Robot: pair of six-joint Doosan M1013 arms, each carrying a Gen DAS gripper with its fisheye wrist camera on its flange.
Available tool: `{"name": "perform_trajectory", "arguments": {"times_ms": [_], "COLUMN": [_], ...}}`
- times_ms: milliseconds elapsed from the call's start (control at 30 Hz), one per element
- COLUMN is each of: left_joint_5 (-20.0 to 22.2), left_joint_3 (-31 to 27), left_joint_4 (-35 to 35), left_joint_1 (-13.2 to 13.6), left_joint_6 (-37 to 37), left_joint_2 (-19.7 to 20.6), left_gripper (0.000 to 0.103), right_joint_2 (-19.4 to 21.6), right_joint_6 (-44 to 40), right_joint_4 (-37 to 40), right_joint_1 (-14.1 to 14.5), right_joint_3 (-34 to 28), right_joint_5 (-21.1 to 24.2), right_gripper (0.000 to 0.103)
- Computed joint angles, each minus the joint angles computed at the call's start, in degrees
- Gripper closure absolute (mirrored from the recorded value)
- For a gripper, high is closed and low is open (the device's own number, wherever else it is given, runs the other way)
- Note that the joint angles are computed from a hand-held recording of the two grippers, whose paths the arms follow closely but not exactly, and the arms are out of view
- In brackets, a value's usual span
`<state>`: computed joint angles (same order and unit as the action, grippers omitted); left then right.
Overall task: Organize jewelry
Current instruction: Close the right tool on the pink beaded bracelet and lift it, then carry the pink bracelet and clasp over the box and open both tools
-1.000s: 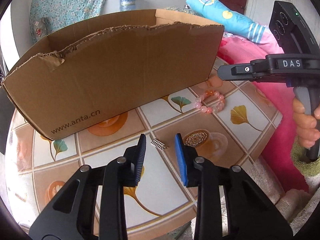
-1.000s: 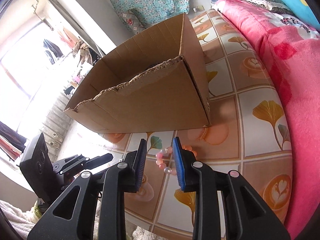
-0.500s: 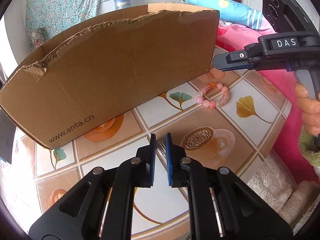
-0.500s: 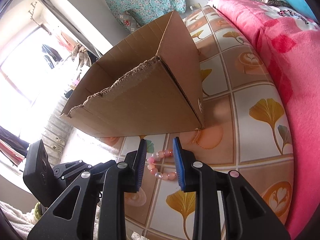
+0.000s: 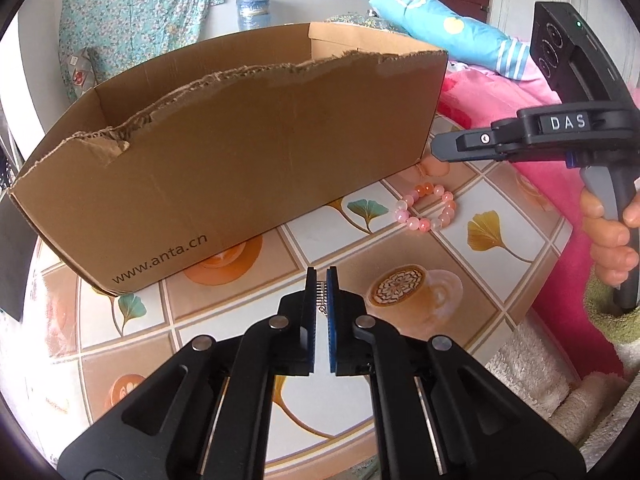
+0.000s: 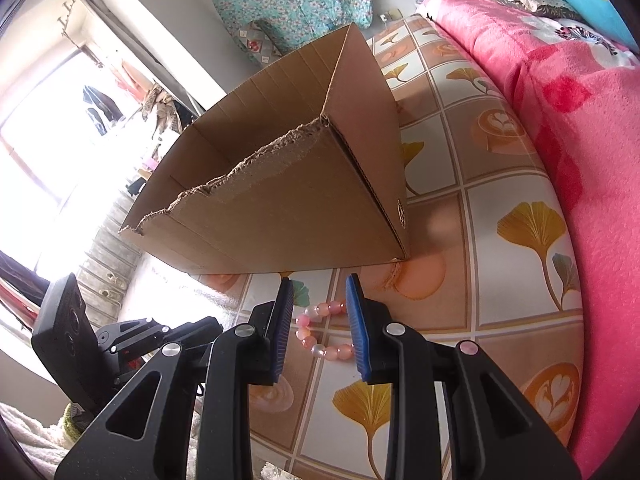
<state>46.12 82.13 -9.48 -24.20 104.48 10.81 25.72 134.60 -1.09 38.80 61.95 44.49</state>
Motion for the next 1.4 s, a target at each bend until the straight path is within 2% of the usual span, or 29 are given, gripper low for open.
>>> {"name": "perform_trajectory", "arguments": {"times_ms": [167,333,500,700,733,800,833,900,967,1200,1333,1400], "left_joint_5": [-1.07,-1.69,-3.34,-5.28,-5.56,-6.14,-6.45,-6.92,-7.41,-9.23,-9.49,-9.54], "left_joint_3": [0.15,0.61,1.62,2.70,2.86,3.17,3.32,3.55,3.83,4.79,4.62,4.41], "left_joint_4": [-0.11,-1.23,-2.14,-3.56,-3.77,-4.09,-4.23,-4.28,-4.18,-4.04,-4.58,-4.96], "left_joint_1": [0.65,1.14,1.40,1.96,2.06,2.20,2.29,2.37,2.42,2.46,2.45,2.45], "left_joint_6": [-1.08,-1.32,-1.16,-1.26,-1.21,-1.14,-1.15,-1.33,-1.50,-1.27,-1.01,-0.51], "left_joint_2": [-0.49,-0.89,-1.76,-2.70,-2.86,-3.17,-3.33,-3.58,-3.89,-5.26,-5.58,-5.79], "left_gripper": [0.099,0.099,0.099,0.099,0.099,0.099,0.099,0.099,0.099,0.099,0.099,0.099], "right_joint_2": [1.50,4.87,9.28,11.67,12.09,12.71,12.58,12.21,10.73,1.20,-3.31,-4.84], "right_joint_6": [-4.40,-9.19,-11.57,-12.37,-12.60,-12.49,-12.21,-10.64,-8.95,0.00,1.44,1.04], "right_joint_4": [-0.37,-3.23,-7.99,-10.11,-10.82,-12.06,-11.02,-10.32,-7.60,3.15,8.70,10.55], "right_joint_1": [0.96,2.50,3.71,3.93,4.07,4.41,4.26,4.04,3.31,-0.54,-1.82,-2.08], "right_joint_3": [-3.03,-9.00,-16.09,-19.77,-20.45,-21.60,-21.36,-20.71,-18.15,-2.06,6.03,8.61], "right_joint_5": [4.58,12.14,22.50,26.64,27.45,28.91,28.42,27.69,24.49,3.65,-7.83,-12.04], "right_gripper": [0.076,0.072,0.072,0.072,0.074,0.086,0.093,0.093,0.093,0.093,0.093,0.093]}}
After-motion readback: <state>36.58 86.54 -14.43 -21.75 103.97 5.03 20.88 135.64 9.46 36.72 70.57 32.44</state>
